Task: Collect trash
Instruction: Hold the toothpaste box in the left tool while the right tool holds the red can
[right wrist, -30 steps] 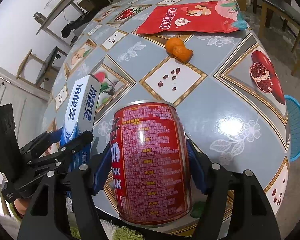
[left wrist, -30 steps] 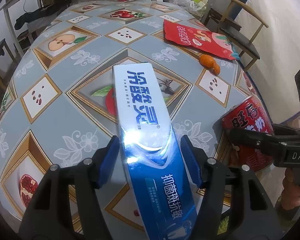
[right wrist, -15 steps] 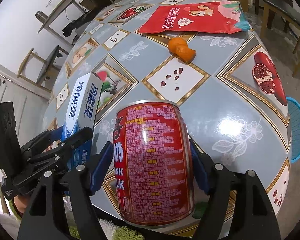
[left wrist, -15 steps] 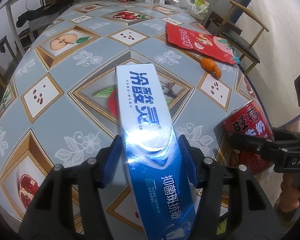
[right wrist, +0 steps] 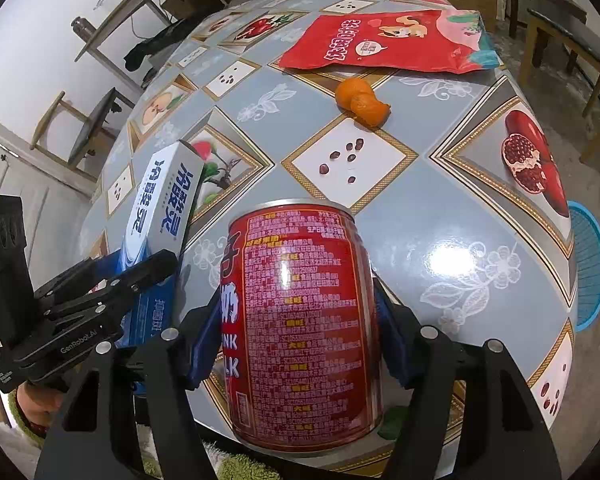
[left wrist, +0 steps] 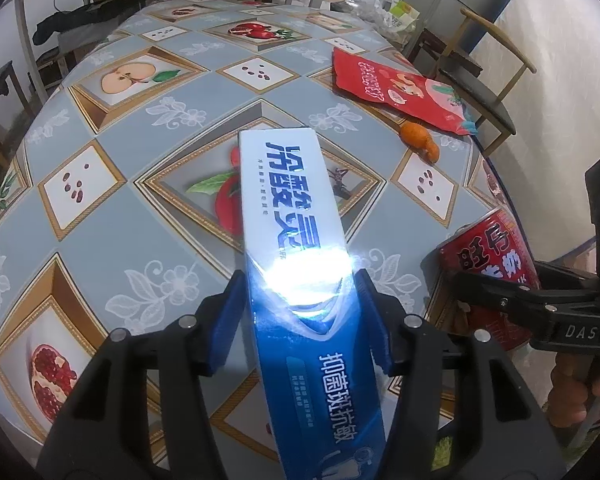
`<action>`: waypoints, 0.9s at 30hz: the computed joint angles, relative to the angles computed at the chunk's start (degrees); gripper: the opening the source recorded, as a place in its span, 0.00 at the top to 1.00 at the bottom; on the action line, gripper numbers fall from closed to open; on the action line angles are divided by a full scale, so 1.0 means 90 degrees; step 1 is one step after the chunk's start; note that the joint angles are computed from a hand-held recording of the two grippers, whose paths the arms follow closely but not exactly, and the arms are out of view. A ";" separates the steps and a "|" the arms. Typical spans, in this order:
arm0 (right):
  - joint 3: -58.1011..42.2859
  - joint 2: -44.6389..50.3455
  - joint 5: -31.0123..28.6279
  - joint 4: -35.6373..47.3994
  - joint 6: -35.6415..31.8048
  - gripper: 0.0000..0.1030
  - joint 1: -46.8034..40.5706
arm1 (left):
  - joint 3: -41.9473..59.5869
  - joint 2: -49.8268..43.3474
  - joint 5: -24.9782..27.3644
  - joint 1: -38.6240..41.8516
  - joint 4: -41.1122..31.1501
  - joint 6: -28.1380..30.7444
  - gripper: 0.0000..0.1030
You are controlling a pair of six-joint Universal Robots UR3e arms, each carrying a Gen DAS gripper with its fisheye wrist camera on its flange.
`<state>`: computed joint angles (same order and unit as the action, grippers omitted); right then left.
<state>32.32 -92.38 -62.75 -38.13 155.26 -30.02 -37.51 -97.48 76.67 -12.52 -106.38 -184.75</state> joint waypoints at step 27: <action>-0.0394 0.0025 0.0336 0.0485 -0.0305 0.37 -0.0391 | -0.0060 0.0116 -0.0307 0.0132 0.0079 -0.0050 0.53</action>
<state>28.78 -92.15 -59.73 -33.77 152.52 -33.54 -38.05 -96.44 73.90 -11.33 -105.68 -185.19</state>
